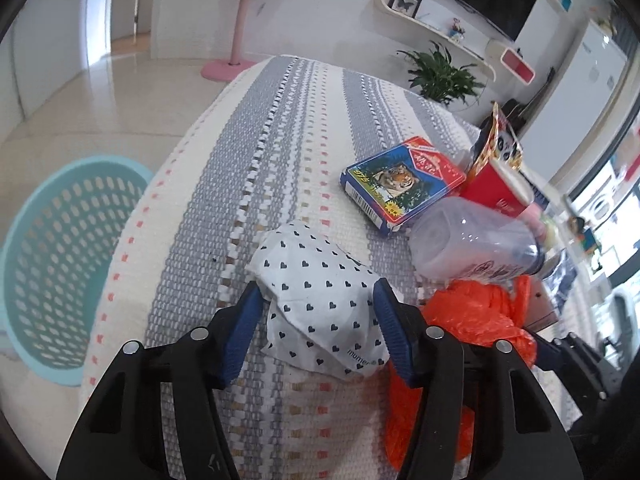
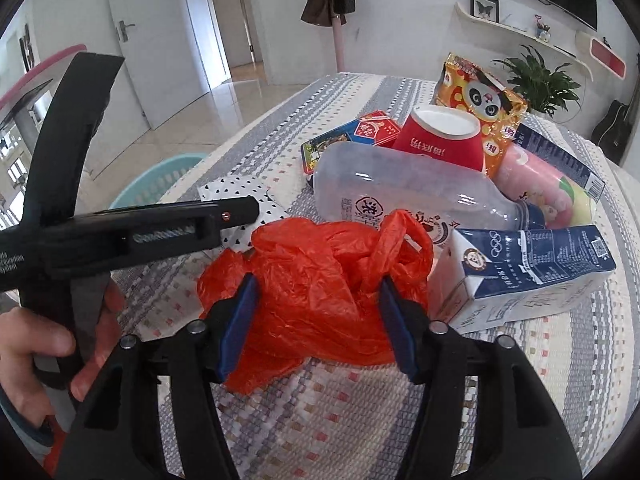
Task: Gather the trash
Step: 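Grasp the red plastic bag with the right tool while the left tool grasps the dotted paper, then carry the bag and paper over the blue basket and release both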
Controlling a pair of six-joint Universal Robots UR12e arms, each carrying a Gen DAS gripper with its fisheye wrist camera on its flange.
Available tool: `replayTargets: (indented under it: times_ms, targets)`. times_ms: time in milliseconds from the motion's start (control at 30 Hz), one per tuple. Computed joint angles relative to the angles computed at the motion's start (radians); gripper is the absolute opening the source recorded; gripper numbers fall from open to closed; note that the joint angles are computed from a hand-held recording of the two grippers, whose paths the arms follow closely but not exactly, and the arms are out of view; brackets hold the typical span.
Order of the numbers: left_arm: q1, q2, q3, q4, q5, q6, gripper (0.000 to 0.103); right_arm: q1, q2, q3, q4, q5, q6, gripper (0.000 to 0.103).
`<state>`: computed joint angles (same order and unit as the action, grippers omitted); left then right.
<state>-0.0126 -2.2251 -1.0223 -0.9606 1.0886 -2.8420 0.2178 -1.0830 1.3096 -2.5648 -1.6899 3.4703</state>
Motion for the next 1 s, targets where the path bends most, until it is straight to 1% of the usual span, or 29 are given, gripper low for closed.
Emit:
replayTargets:
  times_ms: [33, 67, 100, 200, 233, 267, 333, 400, 533, 633, 767, 900, 1000]
  targets:
    - [-0.003, 0.0, -0.002, 0.008, 0.012, 0.004, 0.047, -0.002, 0.001, -0.001, 0.001, 0.012, 0.001, 0.044]
    - [-0.004, 0.001, -0.003, 0.013, 0.018, 0.005, 0.043, -0.003, 0.001, 0.0, 0.001, 0.018, 0.001, 0.041]
    - [-0.006, 0.0, -0.004, 0.017, 0.024, 0.005, 0.041, -0.004, 0.001, 0.001, -0.003, 0.027, 0.001, 0.037]
    - [-0.008, 0.004, -0.011, 0.037, 0.048, -0.003, 0.031, -0.006, -0.004, 0.012, -0.02, 0.042, 0.003, 0.03]
    - [-0.008, 0.003, -0.012, 0.047, 0.054, -0.013, 0.021, -0.009, -0.007, 0.018, -0.032, 0.053, 0.005, 0.028]
    - [-0.006, 0.002, -0.011, 0.046, 0.054, -0.02, 0.002, -0.012, -0.01, 0.026, -0.044, 0.064, 0.008, 0.027]
    - [0.001, -0.002, -0.004, 0.033, 0.032, -0.034, 0.002, -0.014, -0.016, 0.036, -0.058, 0.074, 0.009, 0.027]
    - [0.006, 0.001, -0.011, 0.044, 0.013, -0.044, 0.001, -0.014, -0.018, 0.039, -0.067, 0.074, 0.006, 0.026]
    - [0.02, 0.014, -0.035, 0.105, -0.051, -0.067, 0.001, -0.017, -0.025, 0.054, -0.09, 0.088, 0.016, 0.026]
    - [0.029, 0.024, -0.052, 0.15, -0.064, -0.085, 0.001, -0.021, -0.032, 0.065, -0.103, 0.096, 0.024, 0.025]
    - [0.05, 0.033, -0.064, 0.195, -0.092, -0.123, 0.0, -0.012, -0.039, 0.074, -0.119, 0.062, -0.002, 0.023]
    - [0.072, 0.041, -0.076, 0.26, -0.121, -0.159, 0.0, 0.007, -0.037, 0.063, -0.118, 0.015, -0.039, 0.02]
    - [0.088, 0.042, -0.075, 0.29, -0.138, -0.188, 0.0, 0.017, -0.034, 0.045, -0.117, 0.0, -0.058, 0.018]
